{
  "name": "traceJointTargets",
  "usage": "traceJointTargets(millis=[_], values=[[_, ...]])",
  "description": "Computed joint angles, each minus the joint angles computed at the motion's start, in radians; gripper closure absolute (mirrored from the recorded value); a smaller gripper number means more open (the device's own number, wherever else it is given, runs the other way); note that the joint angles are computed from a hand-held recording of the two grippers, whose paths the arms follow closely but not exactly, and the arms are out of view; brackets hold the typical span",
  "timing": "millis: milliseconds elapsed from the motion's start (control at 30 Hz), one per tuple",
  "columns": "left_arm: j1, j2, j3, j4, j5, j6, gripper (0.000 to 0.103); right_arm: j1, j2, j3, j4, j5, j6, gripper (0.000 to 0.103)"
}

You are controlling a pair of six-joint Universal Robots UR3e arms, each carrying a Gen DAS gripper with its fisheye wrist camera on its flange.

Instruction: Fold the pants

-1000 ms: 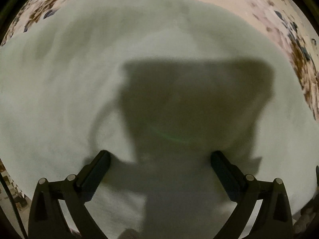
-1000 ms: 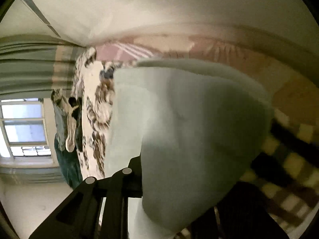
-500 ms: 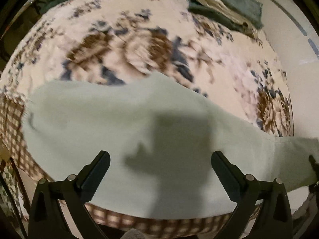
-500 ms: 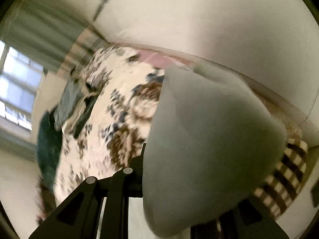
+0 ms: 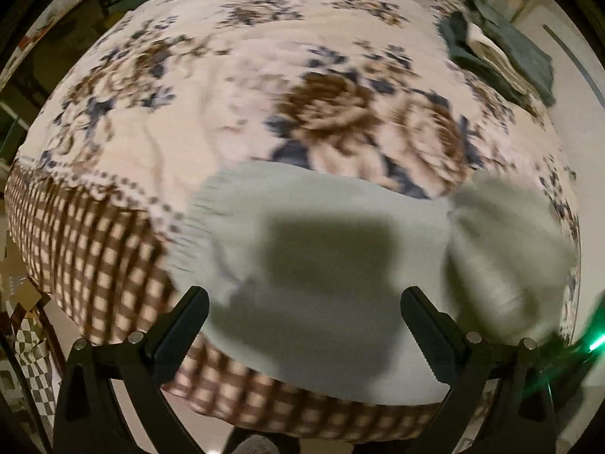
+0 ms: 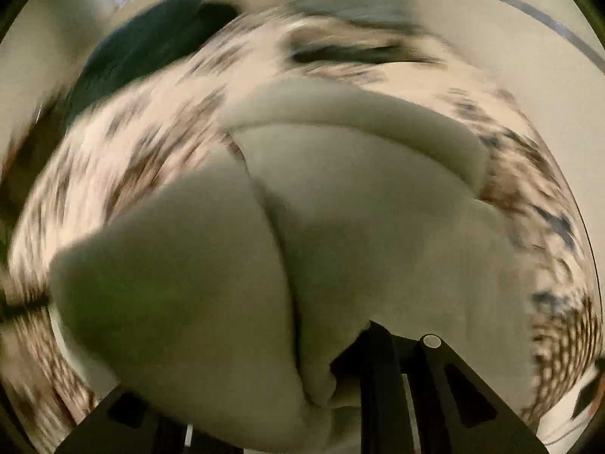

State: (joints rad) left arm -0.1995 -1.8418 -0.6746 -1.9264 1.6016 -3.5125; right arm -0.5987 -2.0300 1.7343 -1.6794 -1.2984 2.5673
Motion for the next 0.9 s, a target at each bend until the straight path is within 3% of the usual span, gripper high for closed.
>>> traceJointTargets(millis=[100,167,267,333,367,467,533,600,667,733,767,800,900], values=[[0.071,0.075,-0.115,0.036,-0.013,0.039,0.000,0.314,-0.017,0.170,-0.178,-0.162,0.140,0.083],[0.103,0.095,-0.147,0.044,-0.034,0.052,0.000,0.418,-0.011,0.239,-0.232,-0.267,0.204,0.080],[0.122,0.078,-0.122,0.030,-0.100,0.046,0.000,0.387,-0.015,0.194,-0.138,-0.220,0.167,0.064],[0.129,0.048,-0.061,0.013,-0.157,0.032,0.000,0.242,-0.029,0.046,0.160,-0.045,0.028,0.029],[0.130,0.025,-0.013,-0.001,-0.181,0.015,0.000,0.151,-0.028,-0.044,0.305,0.031,-0.069,0.025],[0.115,-0.062,0.143,-0.037,-0.245,-0.039,0.000,-0.161,-0.005,-0.345,0.857,0.196,-0.453,0.024],[0.090,-0.135,0.236,-0.066,-0.281,-0.070,0.000,-0.345,0.076,-0.545,1.084,0.210,-0.553,0.024],[0.059,-0.211,0.295,-0.104,-0.334,-0.098,0.000,-0.510,0.191,-0.688,1.181,0.177,-0.535,0.024],[0.025,-0.244,0.249,-0.087,-0.378,-0.108,0.000,-0.604,0.275,-0.731,1.126,0.142,-0.434,0.024],[-0.013,-0.288,0.222,-0.100,-0.402,-0.105,0.011,-0.681,0.378,-0.748,1.009,0.106,-0.300,0.024],[-0.030,-0.288,0.161,-0.084,-0.429,-0.114,0.042,-0.693,0.422,-0.762,0.970,0.104,-0.256,0.024],[-0.045,-0.273,0.109,-0.055,-0.431,-0.125,0.063,-0.729,0.475,-0.774,0.936,0.095,-0.216,0.024],[-0.126,-0.231,0.062,0.007,-0.311,-0.136,0.078,-0.740,0.633,-0.836,0.904,0.050,-0.145,0.024]])
